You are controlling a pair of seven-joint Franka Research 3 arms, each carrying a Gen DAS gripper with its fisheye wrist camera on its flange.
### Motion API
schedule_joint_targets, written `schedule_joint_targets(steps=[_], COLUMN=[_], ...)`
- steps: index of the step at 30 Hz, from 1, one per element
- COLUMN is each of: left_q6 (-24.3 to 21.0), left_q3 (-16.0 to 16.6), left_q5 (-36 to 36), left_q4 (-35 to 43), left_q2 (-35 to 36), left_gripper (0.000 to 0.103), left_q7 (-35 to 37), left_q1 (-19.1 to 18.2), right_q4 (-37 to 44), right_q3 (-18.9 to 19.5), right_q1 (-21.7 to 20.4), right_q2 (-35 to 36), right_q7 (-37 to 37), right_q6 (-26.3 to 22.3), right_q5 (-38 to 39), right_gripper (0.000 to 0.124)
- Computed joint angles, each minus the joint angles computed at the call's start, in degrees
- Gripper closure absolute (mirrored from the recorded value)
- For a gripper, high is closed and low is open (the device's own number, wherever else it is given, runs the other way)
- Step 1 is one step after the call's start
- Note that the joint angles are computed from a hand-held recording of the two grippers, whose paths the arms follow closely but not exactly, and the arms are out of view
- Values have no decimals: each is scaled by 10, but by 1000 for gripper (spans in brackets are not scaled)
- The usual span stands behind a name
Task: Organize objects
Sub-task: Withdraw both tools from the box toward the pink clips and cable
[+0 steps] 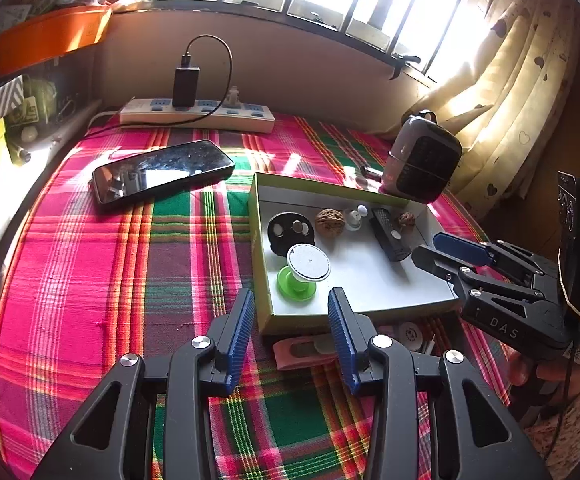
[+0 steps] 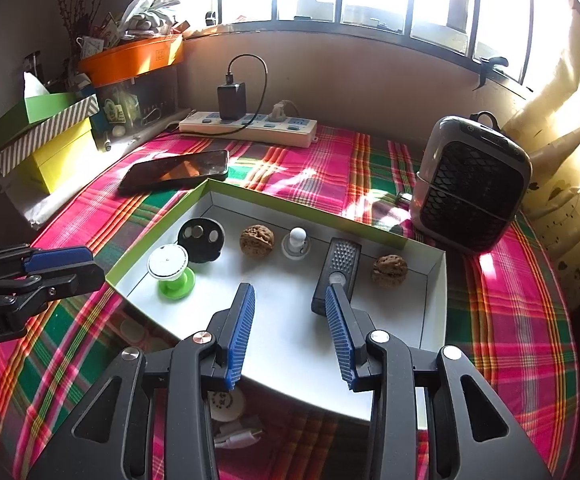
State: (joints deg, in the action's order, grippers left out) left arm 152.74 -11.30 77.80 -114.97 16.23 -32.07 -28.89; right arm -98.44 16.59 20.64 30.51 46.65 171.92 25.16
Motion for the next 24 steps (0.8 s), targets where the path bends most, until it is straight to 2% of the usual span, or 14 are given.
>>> schedule_joint_targets(steps=[3,9,21,24], left_q6=[9,23,48,55], left_q3=[0,1,8,10], left_q5=[4,5,-3,-11], left_q4=[-2,-4,8,13], left_q2=[3,9,27,35], left_gripper=[66,66,65,65], left_q7=[-4,-6,16,25], left_q1=[0,-1,-6,-7], right_q4=[-24,-55,-92,-94], right_q3=[23,63,101,99], right_q1=[-20,-61,-96,-92], right_q2=[-10,-24,-41,-42], right_q7=[-20,-56,-135,-153], right_q6=[21,31,25,24], right_q5=[15,57,131,147], right_gripper=[85,85,82,82])
